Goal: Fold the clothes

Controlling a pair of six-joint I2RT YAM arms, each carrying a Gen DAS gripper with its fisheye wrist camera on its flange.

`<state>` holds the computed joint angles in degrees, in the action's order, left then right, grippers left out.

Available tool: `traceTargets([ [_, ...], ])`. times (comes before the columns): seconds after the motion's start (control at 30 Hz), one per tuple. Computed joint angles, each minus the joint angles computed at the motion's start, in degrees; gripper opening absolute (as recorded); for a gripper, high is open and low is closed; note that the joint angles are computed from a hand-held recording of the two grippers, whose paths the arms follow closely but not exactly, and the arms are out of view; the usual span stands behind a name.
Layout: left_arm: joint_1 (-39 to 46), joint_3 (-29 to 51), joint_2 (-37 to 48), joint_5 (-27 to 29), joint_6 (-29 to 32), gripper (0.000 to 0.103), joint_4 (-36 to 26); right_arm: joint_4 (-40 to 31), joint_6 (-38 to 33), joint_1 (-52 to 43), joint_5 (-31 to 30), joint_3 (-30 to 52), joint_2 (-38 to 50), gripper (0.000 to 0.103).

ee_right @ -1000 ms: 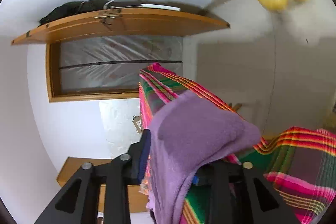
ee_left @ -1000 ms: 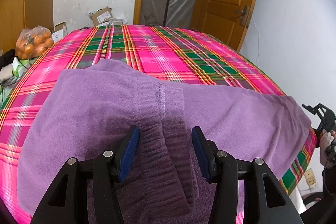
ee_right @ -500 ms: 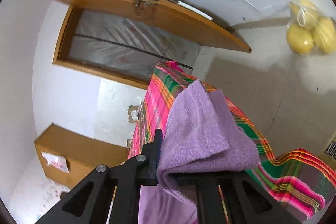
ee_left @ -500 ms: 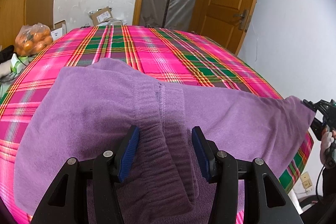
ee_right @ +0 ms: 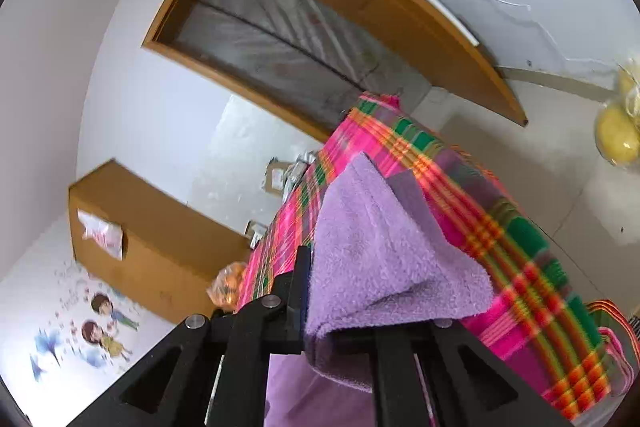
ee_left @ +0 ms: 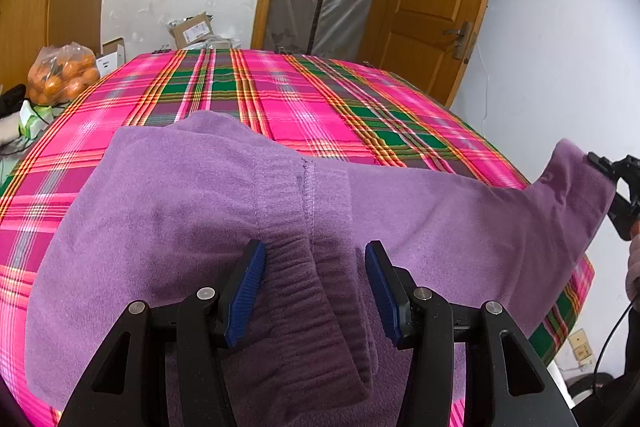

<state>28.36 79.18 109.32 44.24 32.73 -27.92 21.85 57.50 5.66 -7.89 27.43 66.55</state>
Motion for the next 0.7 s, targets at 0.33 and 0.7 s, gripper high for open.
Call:
traceTargets([
  [0.33, 0.74, -1.64, -1.52, 0.94, -0.48, 0.053, 0.67, -1.78, -4.52, 9.93, 2.59, 8.63, 10.66, 0.009],
  [0.7, 3.33, -1.29, -3.25, 4.58, 0.89, 0.053, -2.9, -6.79, -11.28, 18.81, 2.6, 24.0, 27.93, 0.009],
])
